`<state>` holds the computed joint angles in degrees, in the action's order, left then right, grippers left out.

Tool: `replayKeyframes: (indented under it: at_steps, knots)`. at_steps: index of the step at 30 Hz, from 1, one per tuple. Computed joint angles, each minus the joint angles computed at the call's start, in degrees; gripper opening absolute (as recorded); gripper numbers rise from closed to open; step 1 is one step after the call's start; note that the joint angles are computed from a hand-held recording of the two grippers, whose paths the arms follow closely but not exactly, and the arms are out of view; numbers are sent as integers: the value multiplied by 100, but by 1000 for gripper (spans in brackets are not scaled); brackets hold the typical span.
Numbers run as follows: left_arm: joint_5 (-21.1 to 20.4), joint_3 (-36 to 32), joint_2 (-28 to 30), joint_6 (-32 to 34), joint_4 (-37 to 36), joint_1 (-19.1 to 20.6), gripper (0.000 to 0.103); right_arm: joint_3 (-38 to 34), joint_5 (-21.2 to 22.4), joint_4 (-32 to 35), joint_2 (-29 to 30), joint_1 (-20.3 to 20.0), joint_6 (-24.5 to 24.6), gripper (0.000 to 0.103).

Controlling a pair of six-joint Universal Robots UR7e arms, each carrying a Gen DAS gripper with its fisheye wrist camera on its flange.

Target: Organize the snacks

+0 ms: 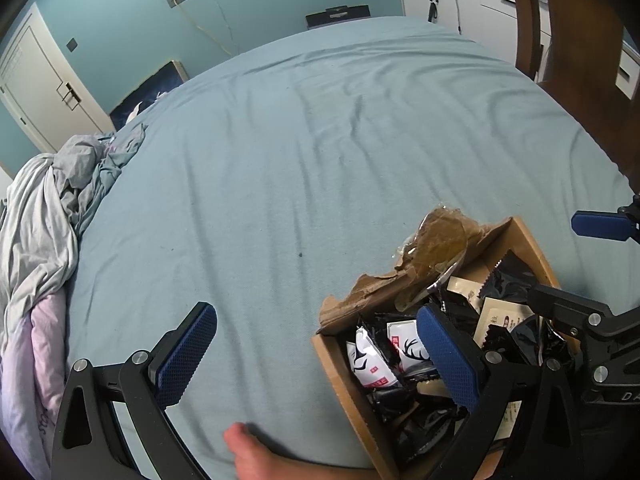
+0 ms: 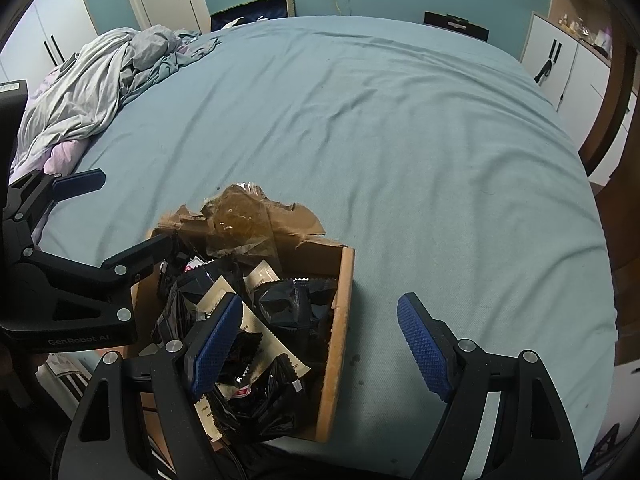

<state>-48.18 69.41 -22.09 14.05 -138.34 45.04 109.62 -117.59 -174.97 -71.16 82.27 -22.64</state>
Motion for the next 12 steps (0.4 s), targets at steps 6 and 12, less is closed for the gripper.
replayKeyframes:
  at_steps: [6,12]
  knots:
    - [18,21,-5,-12,-10,-7,102,-4,-15,13,6,3,-19,79]
    - [-3,43,-15,-43,31,-20,102,0,-21,16,4,6,-16,79]
